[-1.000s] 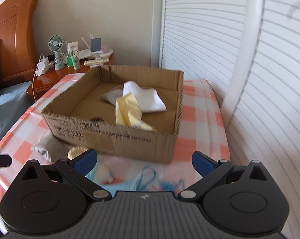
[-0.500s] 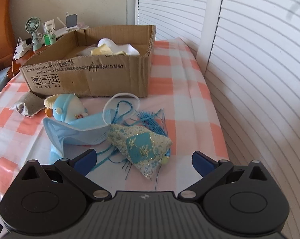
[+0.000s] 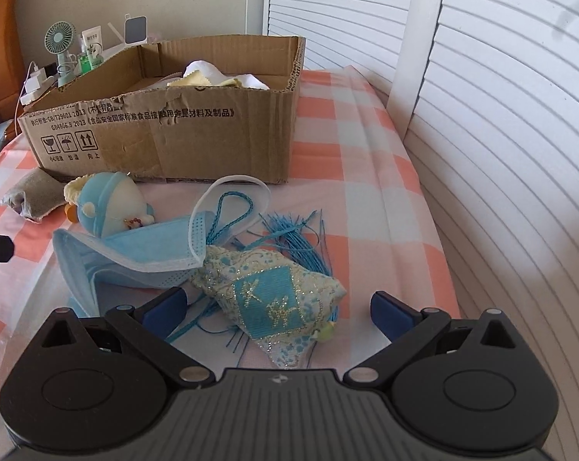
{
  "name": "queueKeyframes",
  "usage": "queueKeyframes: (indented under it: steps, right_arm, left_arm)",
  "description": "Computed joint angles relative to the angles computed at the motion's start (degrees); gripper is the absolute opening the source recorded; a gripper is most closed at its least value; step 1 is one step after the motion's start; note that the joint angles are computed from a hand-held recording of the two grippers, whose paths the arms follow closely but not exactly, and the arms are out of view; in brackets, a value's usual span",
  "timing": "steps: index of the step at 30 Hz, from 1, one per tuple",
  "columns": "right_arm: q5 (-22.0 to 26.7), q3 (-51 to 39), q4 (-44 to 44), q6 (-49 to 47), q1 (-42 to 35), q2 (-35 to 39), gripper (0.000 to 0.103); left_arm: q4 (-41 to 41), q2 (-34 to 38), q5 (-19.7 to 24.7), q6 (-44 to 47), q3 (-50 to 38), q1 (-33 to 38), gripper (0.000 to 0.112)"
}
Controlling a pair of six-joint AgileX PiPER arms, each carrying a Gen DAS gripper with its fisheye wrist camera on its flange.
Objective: Organize soft objects
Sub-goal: 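Move the right gripper back toward the blue masks and patterned pouch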
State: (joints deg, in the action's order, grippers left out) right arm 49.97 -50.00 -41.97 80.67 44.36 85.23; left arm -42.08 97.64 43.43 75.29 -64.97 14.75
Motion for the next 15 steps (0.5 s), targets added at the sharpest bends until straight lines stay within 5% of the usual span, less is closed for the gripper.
queueKeyframes:
  steps: [15]
  right_arm:
    - [-2.7, 4.4, -4.3, 4.0, 1.7, -2.5, 0.103]
  left_arm:
    - [-3.7, 8.3, -3.2, 1.9, -5.2, -2.7, 0.102]
